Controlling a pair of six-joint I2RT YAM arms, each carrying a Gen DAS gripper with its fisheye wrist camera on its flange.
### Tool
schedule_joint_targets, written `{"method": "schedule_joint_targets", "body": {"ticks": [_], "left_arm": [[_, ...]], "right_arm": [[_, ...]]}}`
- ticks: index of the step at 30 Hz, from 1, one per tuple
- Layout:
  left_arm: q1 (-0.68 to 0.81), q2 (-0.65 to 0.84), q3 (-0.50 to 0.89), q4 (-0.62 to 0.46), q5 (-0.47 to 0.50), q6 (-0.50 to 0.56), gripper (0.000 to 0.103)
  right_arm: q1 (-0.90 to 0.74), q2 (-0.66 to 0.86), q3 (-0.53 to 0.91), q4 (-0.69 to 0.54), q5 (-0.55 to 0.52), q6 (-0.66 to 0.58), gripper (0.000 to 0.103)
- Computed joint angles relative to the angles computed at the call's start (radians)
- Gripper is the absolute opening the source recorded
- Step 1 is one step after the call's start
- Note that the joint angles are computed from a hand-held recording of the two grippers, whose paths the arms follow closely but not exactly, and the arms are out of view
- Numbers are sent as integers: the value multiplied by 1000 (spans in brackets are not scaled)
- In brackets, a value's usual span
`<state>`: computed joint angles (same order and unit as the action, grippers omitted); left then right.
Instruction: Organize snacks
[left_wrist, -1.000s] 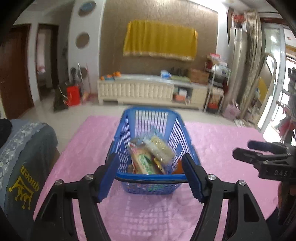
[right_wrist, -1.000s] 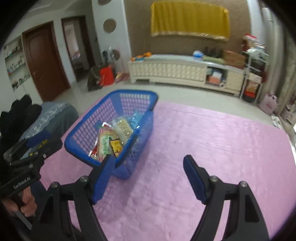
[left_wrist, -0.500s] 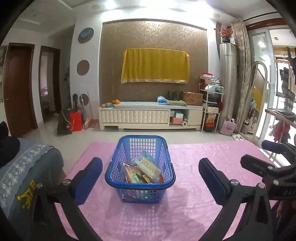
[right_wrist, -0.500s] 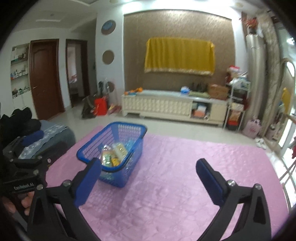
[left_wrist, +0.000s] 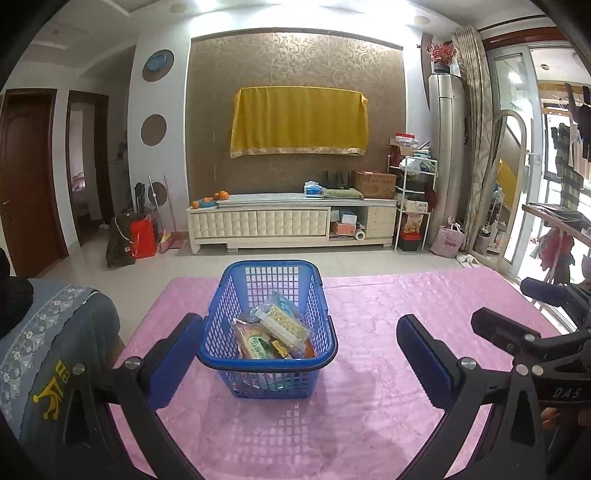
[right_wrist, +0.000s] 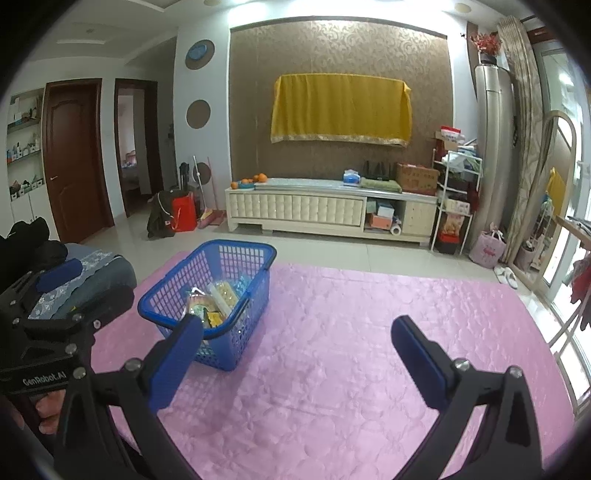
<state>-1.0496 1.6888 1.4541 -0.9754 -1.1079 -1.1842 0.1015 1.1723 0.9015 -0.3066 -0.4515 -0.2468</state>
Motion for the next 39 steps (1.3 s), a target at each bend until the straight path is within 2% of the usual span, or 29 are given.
{"method": "schedule_joint_targets", "body": {"ticks": [3,10,15,28,39], "left_arm": [[-2,9,12,-26,-2,-20,103],[7,-3,-7,15,17,30,103],[1,6,1,6,7,28,103],[9,-36,-58,108,56,80,103],[0,-31,-44,80,62,66,103]], "right_arm": [[-6,4,1,-2,-5,6,103],[-5,11,2,-3,-2,13,103],[-2,11,0,-13,-2,4,103],[-4,10,-3,-26,-2,-8,103],[-5,15,-1,-30,-6,-7,103]]}}
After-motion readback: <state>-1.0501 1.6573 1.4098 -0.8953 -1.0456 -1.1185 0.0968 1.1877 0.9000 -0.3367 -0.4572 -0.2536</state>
